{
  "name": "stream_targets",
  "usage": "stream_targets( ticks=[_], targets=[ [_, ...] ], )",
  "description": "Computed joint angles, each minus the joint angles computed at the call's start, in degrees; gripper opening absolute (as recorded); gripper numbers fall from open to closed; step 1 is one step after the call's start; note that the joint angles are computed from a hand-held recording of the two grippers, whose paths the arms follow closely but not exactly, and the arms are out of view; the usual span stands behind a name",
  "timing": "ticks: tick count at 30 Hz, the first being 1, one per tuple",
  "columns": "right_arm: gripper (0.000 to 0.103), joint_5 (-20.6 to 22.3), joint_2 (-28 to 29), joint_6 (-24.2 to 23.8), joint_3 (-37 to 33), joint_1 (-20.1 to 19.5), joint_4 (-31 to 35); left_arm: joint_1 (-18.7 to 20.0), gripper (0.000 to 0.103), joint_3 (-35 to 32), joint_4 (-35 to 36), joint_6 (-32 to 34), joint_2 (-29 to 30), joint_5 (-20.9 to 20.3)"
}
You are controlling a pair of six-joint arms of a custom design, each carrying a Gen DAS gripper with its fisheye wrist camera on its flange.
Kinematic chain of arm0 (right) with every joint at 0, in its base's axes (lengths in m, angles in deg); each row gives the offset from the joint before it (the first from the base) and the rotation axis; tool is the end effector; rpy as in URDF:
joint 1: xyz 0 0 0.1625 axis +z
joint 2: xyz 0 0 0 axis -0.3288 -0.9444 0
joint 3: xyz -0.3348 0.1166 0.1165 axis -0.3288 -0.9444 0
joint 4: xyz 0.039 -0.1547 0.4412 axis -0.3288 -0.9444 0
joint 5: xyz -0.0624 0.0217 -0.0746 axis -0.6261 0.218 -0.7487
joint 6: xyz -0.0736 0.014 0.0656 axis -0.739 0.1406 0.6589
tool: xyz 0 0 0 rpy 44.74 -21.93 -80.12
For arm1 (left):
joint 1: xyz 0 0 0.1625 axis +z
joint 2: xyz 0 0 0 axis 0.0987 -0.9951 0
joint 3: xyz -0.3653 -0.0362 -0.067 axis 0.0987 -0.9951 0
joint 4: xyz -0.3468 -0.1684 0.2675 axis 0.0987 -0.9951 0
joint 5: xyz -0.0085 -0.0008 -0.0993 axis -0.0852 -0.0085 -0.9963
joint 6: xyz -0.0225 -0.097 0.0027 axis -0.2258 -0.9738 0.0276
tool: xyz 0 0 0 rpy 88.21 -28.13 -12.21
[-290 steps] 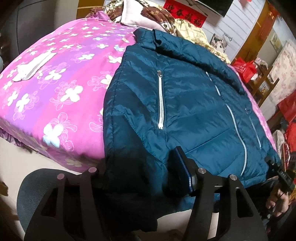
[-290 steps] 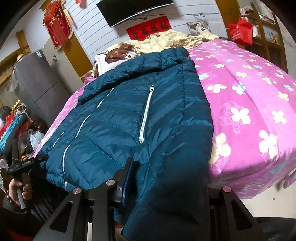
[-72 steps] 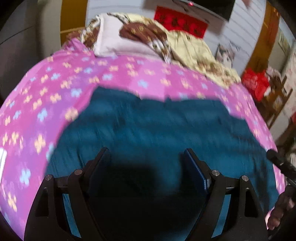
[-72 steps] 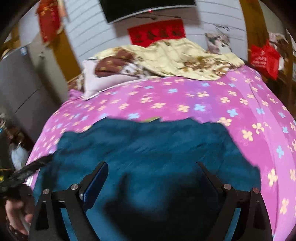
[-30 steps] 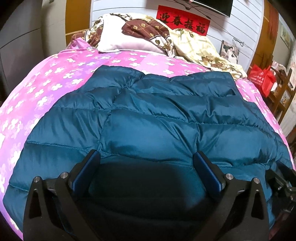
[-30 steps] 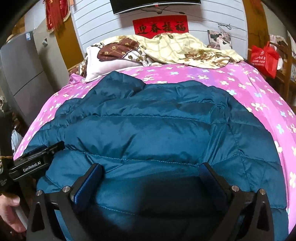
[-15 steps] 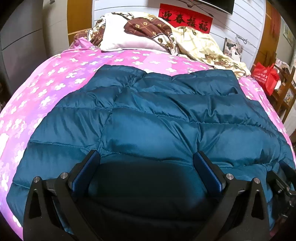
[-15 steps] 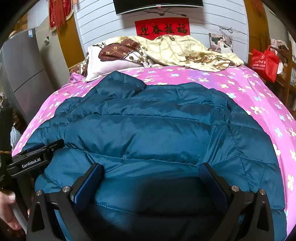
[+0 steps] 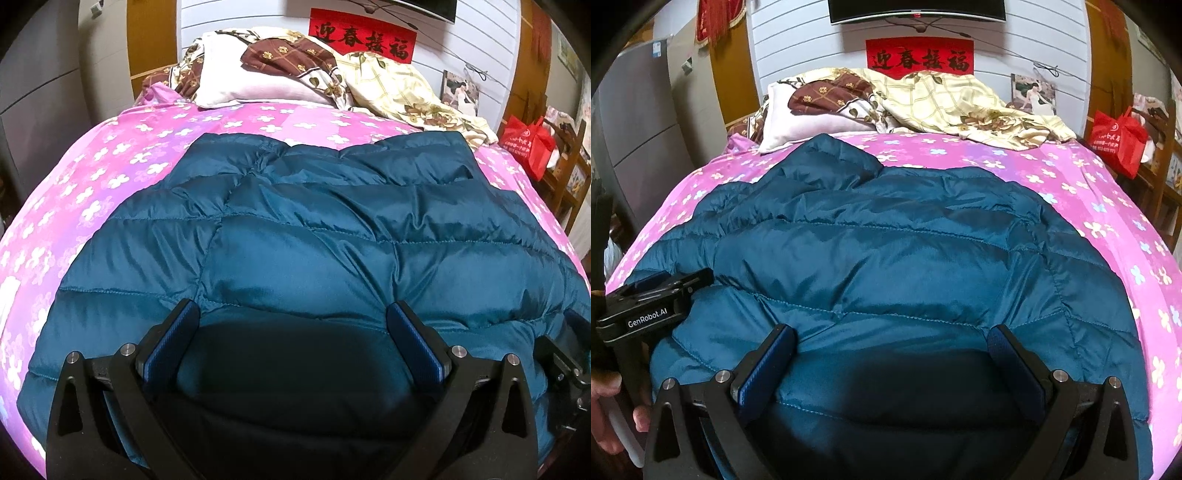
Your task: Fold large clothes
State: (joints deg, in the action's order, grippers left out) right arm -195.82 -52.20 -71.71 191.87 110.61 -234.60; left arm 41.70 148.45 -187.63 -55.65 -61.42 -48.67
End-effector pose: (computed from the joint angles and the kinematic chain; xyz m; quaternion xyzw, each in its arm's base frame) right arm 0.1108 -0.6106 0.2432 0.2203 -0.8778 0.3162 0.2846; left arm -0.2649 -0.6120 0.0843 0.0807 0.8565 -0.3667 0.3542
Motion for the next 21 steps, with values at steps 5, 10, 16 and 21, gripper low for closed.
stream_targets(
  ticks=[5,10,16,21],
  targets=[
    [0.103,-0.34,0.07,-0.18,-0.02,-0.07,0.28,-0.03,0.103,-0.05,-0.01,0.85,0.01,-0.26],
    [0.103,-0.46,0.06,0.06,-0.14,-0.17,1.02,-0.01,0.103,0.07,-0.12,0.76,-0.11,-0.38],
    [0.103,0.08,0.01,-0.27,-0.22,-0.24,0.91,-0.02,0.103,-0.48,2.08,-0.89,-0.28,-0.6],
    [0.103,-0.88,0.39,-0.52,-0.34,0.17,0.35,-0.13,0.103,-0.56,2.3,-1.28,-0.16,-0.21]
  ],
)
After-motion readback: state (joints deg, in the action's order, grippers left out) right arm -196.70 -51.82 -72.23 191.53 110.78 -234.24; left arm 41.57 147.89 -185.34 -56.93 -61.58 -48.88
